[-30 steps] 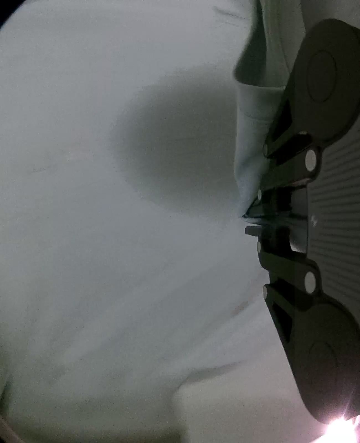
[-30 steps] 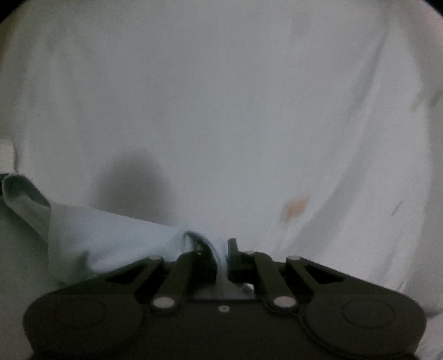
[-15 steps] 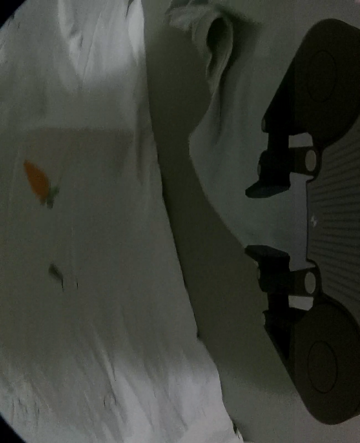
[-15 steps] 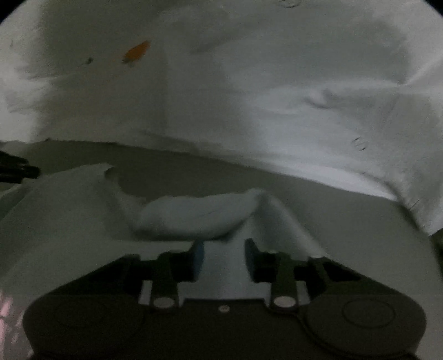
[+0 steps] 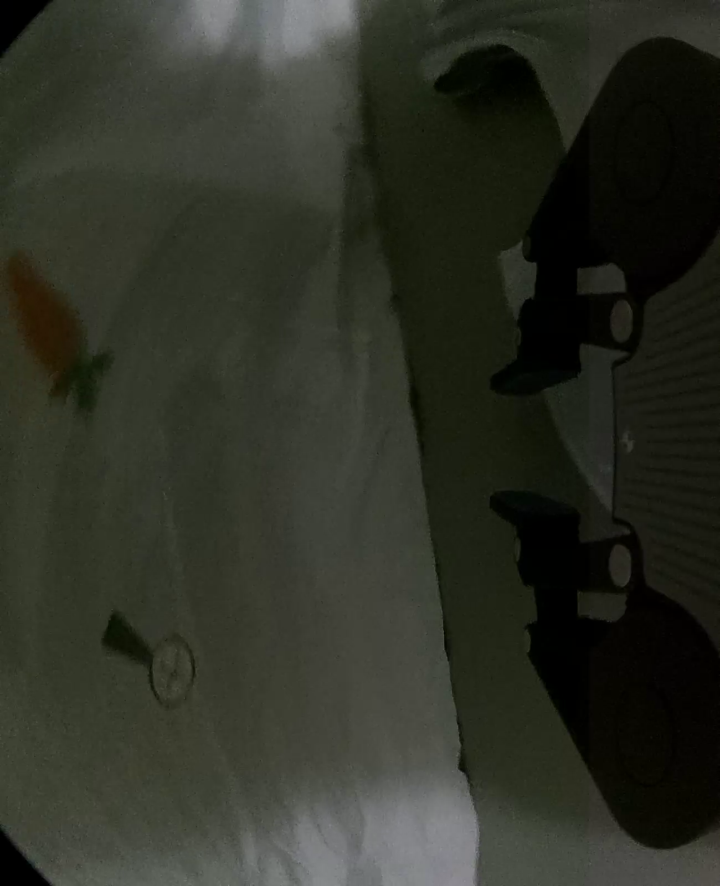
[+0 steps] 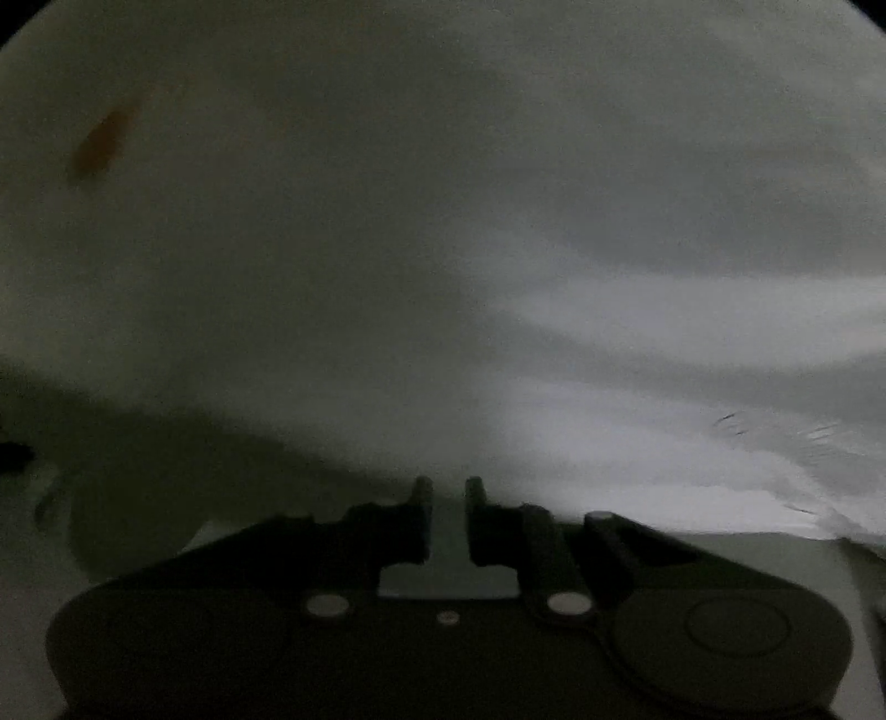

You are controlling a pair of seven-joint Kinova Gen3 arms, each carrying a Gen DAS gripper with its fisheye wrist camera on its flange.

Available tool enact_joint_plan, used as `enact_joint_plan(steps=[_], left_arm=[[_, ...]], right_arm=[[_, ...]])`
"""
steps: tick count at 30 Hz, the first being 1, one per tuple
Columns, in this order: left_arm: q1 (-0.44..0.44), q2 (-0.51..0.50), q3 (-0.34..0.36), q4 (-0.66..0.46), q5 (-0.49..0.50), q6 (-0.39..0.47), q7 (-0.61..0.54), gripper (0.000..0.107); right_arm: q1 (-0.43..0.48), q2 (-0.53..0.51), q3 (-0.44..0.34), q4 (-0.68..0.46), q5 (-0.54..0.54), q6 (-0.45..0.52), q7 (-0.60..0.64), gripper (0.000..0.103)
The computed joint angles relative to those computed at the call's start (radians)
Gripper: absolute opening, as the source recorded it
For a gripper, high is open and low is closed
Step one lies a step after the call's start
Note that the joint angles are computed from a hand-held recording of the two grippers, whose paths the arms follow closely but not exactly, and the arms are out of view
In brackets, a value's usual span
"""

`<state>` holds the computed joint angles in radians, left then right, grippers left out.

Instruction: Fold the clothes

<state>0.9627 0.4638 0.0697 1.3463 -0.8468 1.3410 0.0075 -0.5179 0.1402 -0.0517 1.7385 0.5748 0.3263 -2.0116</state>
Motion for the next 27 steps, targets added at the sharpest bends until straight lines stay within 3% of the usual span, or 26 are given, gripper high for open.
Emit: enact_joint_plan(steps=[1, 2, 3, 5, 7, 9, 11, 13, 16, 19, 21, 25, 27], left_arm=[[-0.013, -0.033, 0.018, 0.042, -0.002, -0.039, 0.023, 0.056], [-0.038, -0.055, 0.055, 0.075, -0.008, -0.073, 0.030, 0.071], [-0.069, -0.069, 0.101, 0.095, -0.013, -0.092, 0.032, 0.078], [-0.086, -0.072, 0.155, 0.103, -0.026, -0.080, 0.003, 0.078], [-0.034, -0.024, 0.134, 0.066, -0.039, -0.009, -0.034, 0.080], [0.059, 0.024, 0.055, 0.024, -0.069, 0.072, -0.022, 0.072], [0.127, 0.065, -0.038, -0.041, -0.034, 0.153, -0.025, 0.050], [0.143, 0.087, -0.075, -0.101, 0.011, 0.235, -0.008, 0.049], [0.123, 0.116, -0.067, -0.197, 0.048, 0.357, 0.001, 0.049], [0.179, 0.125, -0.126, -0.283, 0.082, 0.466, 0.007, 0.051], [0.216, 0.085, -0.127, -0.304, 0.121, 0.473, 0.082, 0.063], [0.268, 0.104, -0.012, -0.430, 0.125, 0.554, 0.172, 0.069], [0.300, 0.146, 0.012, -0.513, 0.151, 0.577, 0.182, 0.071]], right_arm=[[0.046, -0.022, -0.025, 0.012, -0.041, -0.012, 0.021, 0.026], [0.093, -0.049, -0.053, 0.030, -0.081, -0.012, 0.044, 0.036], [0.121, -0.079, -0.062, 0.054, -0.122, -0.007, 0.072, 0.039], [0.139, -0.154, -0.033, 0.122, -0.203, 0.035, 0.120, 0.041], [0.183, -0.228, -0.026, 0.185, -0.264, 0.088, 0.151, 0.044], [0.235, -0.300, -0.036, 0.234, -0.278, 0.167, 0.130, 0.048], [0.304, -0.368, -0.050, 0.274, -0.300, 0.248, 0.122, 0.048], [0.327, -0.425, -0.019, 0.300, -0.330, 0.317, 0.144, 0.048], [0.330, -0.476, 0.010, 0.326, -0.327, 0.375, 0.166, 0.048], [0.276, -0.533, 0.130, 0.366, -0.389, 0.356, 0.277, 0.048], [0.242, -0.542, 0.223, 0.381, -0.471, 0.345, 0.310, 0.049], [0.098, -0.526, 0.408, 0.421, -0.633, 0.240, 0.380, 0.056], [0.012, -0.507, 0.501, 0.435, -0.715, 0.183, 0.459, 0.055]])
